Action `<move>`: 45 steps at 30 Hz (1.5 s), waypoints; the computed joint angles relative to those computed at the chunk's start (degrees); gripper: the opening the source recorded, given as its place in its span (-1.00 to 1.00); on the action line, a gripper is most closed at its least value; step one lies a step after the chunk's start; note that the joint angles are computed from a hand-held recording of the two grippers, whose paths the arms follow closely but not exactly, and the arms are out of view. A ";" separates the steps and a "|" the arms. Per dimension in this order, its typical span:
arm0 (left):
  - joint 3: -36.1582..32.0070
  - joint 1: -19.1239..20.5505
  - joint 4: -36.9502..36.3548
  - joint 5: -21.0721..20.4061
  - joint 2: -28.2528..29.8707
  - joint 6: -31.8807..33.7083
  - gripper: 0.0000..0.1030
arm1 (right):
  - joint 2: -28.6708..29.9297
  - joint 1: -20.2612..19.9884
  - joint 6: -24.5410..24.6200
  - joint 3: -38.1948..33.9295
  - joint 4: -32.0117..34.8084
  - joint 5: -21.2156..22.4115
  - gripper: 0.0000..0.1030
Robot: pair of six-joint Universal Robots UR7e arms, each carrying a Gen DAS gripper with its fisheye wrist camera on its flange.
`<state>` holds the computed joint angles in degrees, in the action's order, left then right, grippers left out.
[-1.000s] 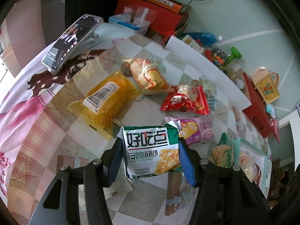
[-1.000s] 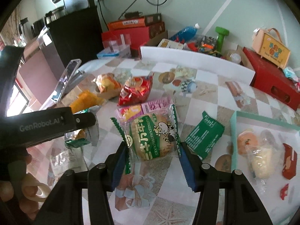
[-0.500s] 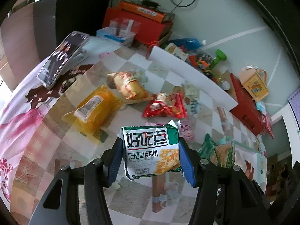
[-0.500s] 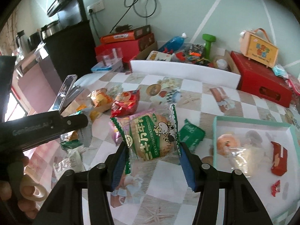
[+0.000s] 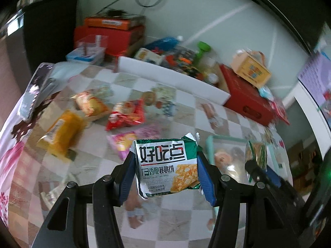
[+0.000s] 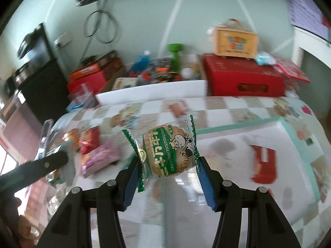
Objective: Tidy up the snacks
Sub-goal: 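Carry the cracker pack and bread bag over the tray with both tools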
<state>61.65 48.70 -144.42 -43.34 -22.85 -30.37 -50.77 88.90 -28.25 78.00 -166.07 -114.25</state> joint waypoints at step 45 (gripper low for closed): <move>-30.68 -1.43 23.17 -7.25 22.79 8.68 0.14 | -2.53 -8.58 12.36 -6.02 7.07 -12.01 0.12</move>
